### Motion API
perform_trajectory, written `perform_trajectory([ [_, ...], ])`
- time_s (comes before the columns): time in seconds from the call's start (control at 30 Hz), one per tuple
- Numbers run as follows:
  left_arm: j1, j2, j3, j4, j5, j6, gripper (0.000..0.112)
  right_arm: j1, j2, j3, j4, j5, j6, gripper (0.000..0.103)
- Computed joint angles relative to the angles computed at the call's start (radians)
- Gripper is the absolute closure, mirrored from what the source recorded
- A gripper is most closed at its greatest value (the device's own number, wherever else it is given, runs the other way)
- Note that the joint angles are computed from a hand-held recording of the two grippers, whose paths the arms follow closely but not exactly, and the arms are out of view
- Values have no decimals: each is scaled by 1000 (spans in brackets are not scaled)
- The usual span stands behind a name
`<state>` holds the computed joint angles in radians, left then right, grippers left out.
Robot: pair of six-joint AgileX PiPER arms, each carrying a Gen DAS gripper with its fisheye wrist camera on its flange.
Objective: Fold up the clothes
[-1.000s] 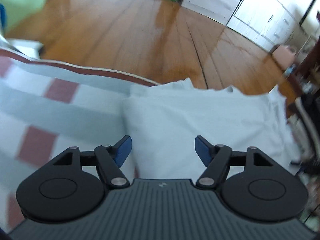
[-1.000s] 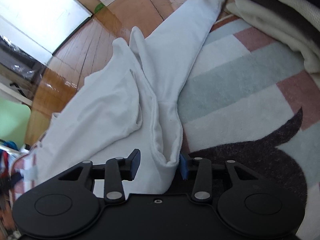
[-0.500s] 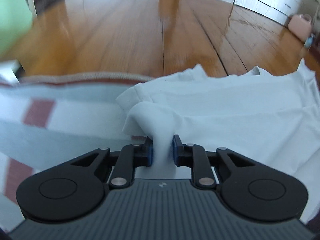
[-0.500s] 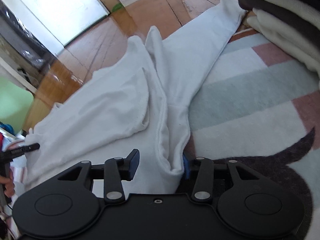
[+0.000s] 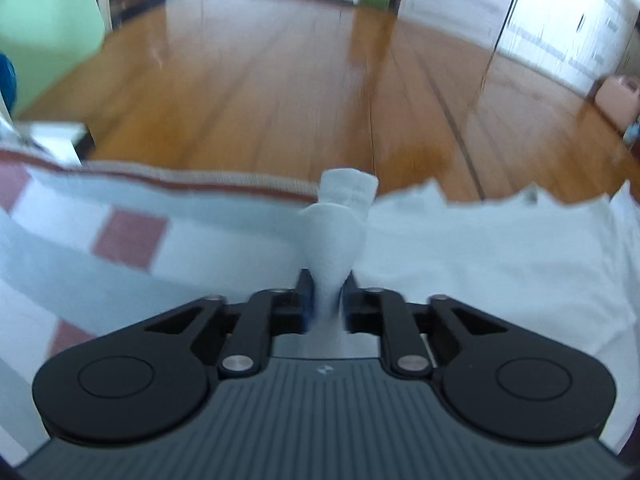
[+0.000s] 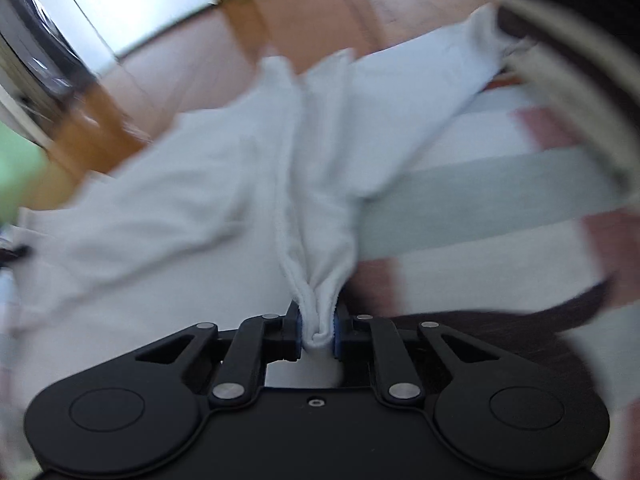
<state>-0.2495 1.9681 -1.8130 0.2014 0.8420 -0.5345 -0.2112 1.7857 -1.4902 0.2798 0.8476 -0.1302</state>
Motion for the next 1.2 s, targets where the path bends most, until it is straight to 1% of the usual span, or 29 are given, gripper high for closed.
perform_trajectory([
  [0.03, -6, 6, 3, 10, -2, -13, 61, 8, 2, -11, -75, 5, 37, 76],
  [0.1, -21, 4, 22, 50, -10, -42, 56, 13, -6, -17, -151, 3, 85, 73],
  [0.17, -42, 6, 8, 121, 48, -99, 55, -2, -14, -20, -142, 3, 70, 72],
  [0.2, -52, 9, -2, 156, 82, -125, 55, -13, -19, -21, -123, 0, 62, 69],
  [0.23, -67, -4, -14, 198, 131, -156, 55, -15, -24, -24, -117, -6, 75, 68],
  [0.3, -76, -36, 1, 268, 161, -219, 55, -12, -38, -21, -110, -41, 83, 68],
  [0.33, -79, -52, 11, 302, 172, -249, 55, -5, -47, -19, -115, -64, 81, 66],
  [0.37, -80, -68, 23, 330, 179, -276, 55, -4, -53, -23, -97, -81, 53, 66],
  [0.4, -73, -99, 57, 319, 145, -289, 55, -7, -50, -36, -50, -79, 7, 65],
  [0.43, -60, -136, 101, 287, 91, -291, 55, -15, -36, -65, 35, -47, -62, 64],
  [0.47, -51, -167, 139, 255, 52, -288, 55, -22, -12, -103, 118, -1, -123, 64],
  [0.53, -42, -217, 201, 198, -8, -279, 55, -27, 65, -204, 263, 122, -213, 62],
  [0.57, -41, -231, 226, 175, -35, -265, 55, -20, 102, -245, 301, 153, -221, 60],
  [0.63, -59, -233, 250, 150, -58, -229, 55, 12, 174, -320, 302, 162, -169, 45],
  [0.7, -79, -230, 268, 127, -75, -191, 55, 48, 261, -421, 233, 165, -56, 42],
  [0.73, -97, -218, 261, 139, -56, -176, 54, 62, 305, -471, 203, 168, -6, 42],
  [0.77, -117, -202, 249, 158, -27, -162, 54, 71, 325, -480, 201, 145, 10, 42],
  [0.8, -139, -173, 224, 202, 25, -164, 53, 79, 345, -490, 199, 122, 26, 43],
  [0.83, -159, -134, 186, 256, 98, -176, 53, 92, 348, -486, 188, 87, 24, 69],
  [0.87, -170, -102, 159, 306, 157, -208, 51, 110, 323, -457, 165, 27, -5, 94],
  [0.9, -177, -73, 135, 351, 212, -243, 39, 129, 300, -431, 142, -31, -34, 97],
  [0.93, -183, -71, 134, 393, 227, -286, 36, 147, 279, -409, 118, -89, -61, 97],
  [1.0, -194, -85, 147, 478, 235, -378, 38, 174, 196, -316, 88, -255, -135, 98],
  [1.03, -199, -91, 152, 520, 241, -424, 39, 179, 166, -297, 56, -305, -126, 98],
  [1.07, -200, -117, 181, 555, 208, -459, 39, 184, 139, -283, 5, -342, -92, 98],
  [1.1, -197, -147, 211, 567, 156, -482, 39, 187, 118, -274, -71, -354, -30, 98],
  [1.13, -191, -174, 236, 570, 102, -498, 39, 190, 108, -273, -149, -345, 25, 97],
  [1.2, -186, -143, 202, 524, 79, -428, 39, 196, 126, -280, -249, -294, 53, 97],
])
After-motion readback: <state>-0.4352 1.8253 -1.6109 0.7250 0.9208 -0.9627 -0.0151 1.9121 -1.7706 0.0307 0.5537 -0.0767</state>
